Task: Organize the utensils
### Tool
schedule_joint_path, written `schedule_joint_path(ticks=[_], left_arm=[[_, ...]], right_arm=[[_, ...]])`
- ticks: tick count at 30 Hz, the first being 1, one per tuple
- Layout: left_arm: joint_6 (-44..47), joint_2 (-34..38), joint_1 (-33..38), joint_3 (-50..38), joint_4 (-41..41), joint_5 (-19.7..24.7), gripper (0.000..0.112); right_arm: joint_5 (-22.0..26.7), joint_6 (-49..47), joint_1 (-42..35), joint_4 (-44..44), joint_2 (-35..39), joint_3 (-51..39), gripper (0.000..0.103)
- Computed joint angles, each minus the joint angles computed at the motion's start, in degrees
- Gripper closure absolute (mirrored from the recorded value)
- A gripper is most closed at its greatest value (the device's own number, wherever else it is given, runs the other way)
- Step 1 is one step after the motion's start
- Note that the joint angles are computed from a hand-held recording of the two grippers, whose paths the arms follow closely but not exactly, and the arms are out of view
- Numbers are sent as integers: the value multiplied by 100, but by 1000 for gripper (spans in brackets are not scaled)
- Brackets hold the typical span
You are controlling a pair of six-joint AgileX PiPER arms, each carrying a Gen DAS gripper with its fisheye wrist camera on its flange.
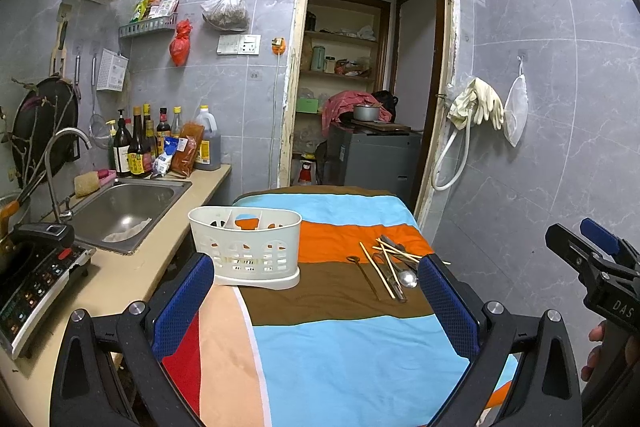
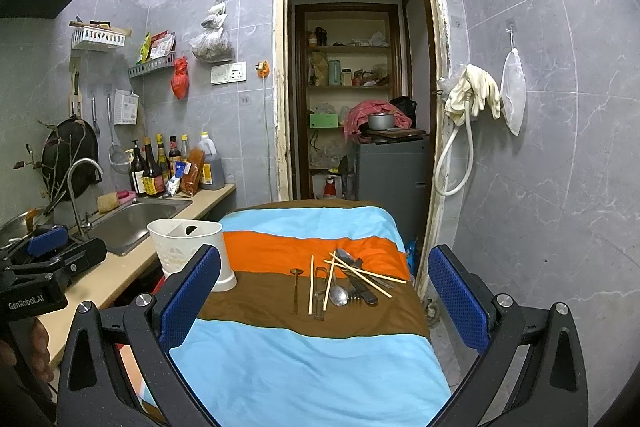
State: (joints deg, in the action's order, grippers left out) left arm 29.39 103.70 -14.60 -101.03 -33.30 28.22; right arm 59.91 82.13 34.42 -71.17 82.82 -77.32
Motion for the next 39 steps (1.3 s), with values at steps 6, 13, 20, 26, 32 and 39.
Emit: schedule_joint_path(ticks=[6,13,20,26,32,39], left_arm=[[1,0,-2,3,-6,5,10],[47,1,18,16,-58,12,10],[51,-3,9,27,-51,-3,10],[130,24,0,39,-93,-43,10],[411,115,5,85,-306,-132,10],[394,192,26,-97,-268,29,10]], right_arm=[[13,42,26,-17,89,-62,1],[2,46,12,-17,75,-35,1],[33,95,49,-34,234,-169,1],[15,89,36,-25,230,-169,1],[33,143,61,-34,429,-342,1],[46,299,74,-36,606,-447,1]])
